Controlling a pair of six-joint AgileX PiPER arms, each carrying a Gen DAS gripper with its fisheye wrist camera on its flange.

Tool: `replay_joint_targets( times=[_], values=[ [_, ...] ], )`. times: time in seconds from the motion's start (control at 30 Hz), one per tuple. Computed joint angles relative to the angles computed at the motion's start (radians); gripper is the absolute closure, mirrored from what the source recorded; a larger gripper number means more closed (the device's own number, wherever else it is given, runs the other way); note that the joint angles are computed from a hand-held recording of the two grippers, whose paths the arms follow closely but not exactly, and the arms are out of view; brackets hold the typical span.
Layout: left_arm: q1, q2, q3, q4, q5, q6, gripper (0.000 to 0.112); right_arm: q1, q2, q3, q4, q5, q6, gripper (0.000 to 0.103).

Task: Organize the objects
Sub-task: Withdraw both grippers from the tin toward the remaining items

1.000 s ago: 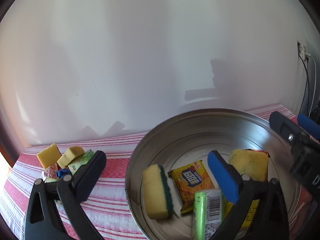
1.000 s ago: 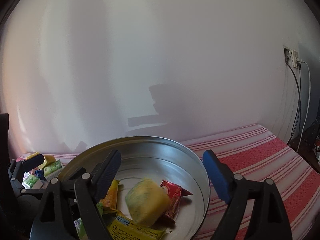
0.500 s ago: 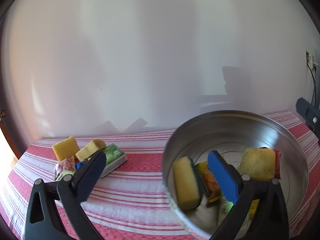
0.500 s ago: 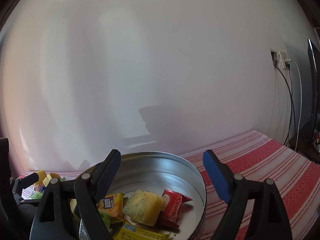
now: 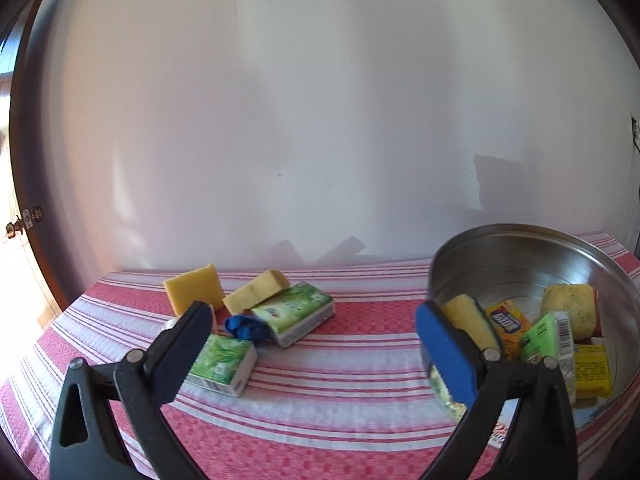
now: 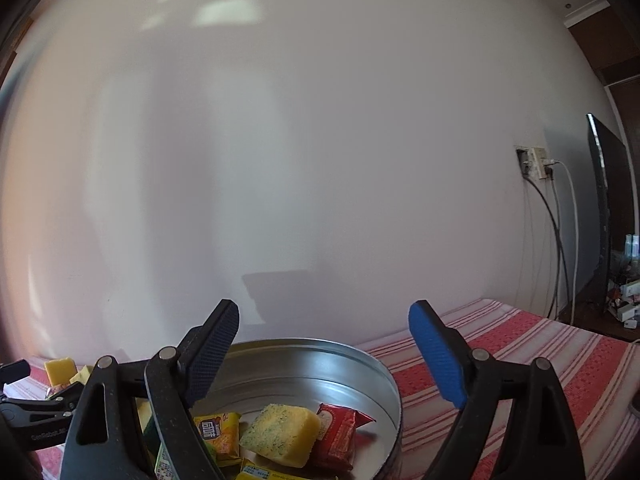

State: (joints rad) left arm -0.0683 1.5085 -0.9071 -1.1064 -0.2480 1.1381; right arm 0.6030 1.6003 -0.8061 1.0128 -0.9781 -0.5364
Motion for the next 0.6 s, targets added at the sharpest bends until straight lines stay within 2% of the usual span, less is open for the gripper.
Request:
replay_joint_targets(
  times=[0.1, 0.2, 0.3, 0.4, 0.6],
  values=[
    [0.031, -0.003, 0.025, 0.173, -0.007, -0.154, 0.01, 0.028, 0.004, -0.001, 0.055, -0.054, -0.007, 0.013],
    [0.056, -0.007, 0.032, 0.213, 0.01, -0.188, 0.01, 0.06, -0.004, 0.005, 0.104, -0.08, -0.009, 0.013],
    [0.096, -0.003, 0.032, 0.343, 0.05, -0.315, 0.01, 0.099, -0.002, 0.004, 0.146, -0.111, -0.012, 0.013],
    [0.136, -0.011, 0.042, 0.558, 0.079, -0.529, 0.01, 0.148, -0.01, 0.004, 0.2, -0.138, -0.03, 0.013],
    [0.196, -0.036, 0.069, 0.888, 0.094, -0.828, 0.01, 0.221, 0.03, -0.048, 0.255, -0.156, -0.084, 0.013]
  ],
)
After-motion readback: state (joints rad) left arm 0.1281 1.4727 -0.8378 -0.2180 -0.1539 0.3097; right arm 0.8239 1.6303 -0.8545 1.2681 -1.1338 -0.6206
